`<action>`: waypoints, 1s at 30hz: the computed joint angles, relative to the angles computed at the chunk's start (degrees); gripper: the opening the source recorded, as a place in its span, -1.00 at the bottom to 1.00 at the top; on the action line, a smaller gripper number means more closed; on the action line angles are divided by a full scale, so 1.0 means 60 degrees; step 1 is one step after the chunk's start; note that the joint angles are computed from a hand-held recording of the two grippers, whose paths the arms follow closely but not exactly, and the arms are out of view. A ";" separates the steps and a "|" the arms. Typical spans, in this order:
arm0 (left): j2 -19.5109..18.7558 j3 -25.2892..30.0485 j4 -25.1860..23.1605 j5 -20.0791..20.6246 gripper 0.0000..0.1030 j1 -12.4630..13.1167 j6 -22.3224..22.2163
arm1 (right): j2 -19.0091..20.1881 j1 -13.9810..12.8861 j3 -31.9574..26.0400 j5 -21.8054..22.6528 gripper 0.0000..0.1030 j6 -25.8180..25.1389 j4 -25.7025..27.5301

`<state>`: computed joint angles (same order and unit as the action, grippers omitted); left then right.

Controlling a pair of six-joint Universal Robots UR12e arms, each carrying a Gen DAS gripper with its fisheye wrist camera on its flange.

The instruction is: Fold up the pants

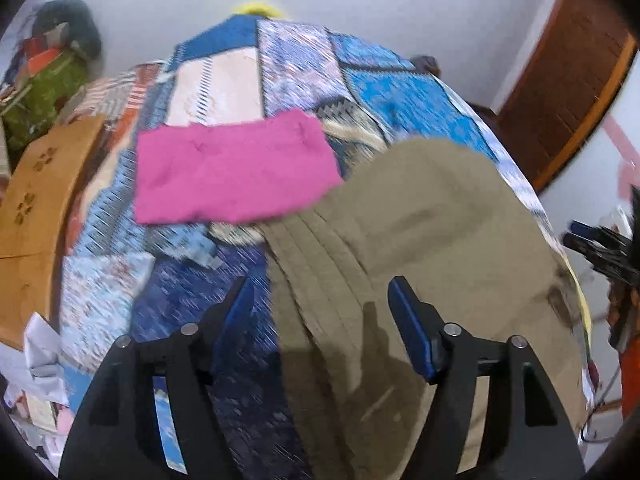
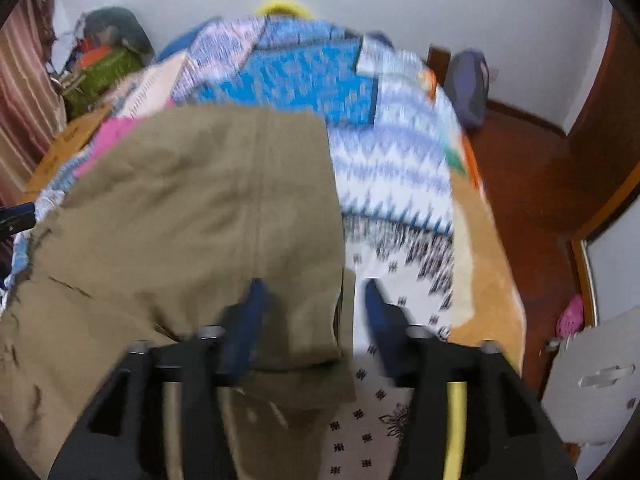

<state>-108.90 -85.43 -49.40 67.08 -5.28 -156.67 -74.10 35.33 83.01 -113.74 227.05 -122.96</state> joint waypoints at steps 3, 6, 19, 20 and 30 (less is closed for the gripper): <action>-0.0373 0.0519 -0.0070 0.0219 0.43 -0.0044 -0.0431 | 0.0136 -0.0020 -0.0271 -0.0346 0.23 -0.0253 -0.0035; -0.0806 0.1103 -0.0609 0.0111 0.43 -0.0074 -0.0557 | 0.0291 -0.0166 -0.0438 -0.0466 0.28 -0.0572 -0.0409; -0.2019 0.2296 -0.2030 0.0194 0.43 -0.0282 -0.0784 | 0.1215 -0.1119 -0.0988 0.0382 0.28 -0.1138 -0.0652; -0.2039 0.2314 -0.2054 0.0203 0.43 -0.0305 -0.0656 | 0.1264 -0.1191 -0.0989 0.0532 0.28 -0.1124 -0.0704; -0.2113 0.2394 -0.2162 0.0136 0.03 -0.0381 -0.0427 | 0.1501 -0.1447 -0.0935 0.1865 -0.58 -0.1171 -0.1506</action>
<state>-121.58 -71.06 -62.37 67.89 -7.56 -159.23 -65.10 26.64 77.40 -102.55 220.03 -131.99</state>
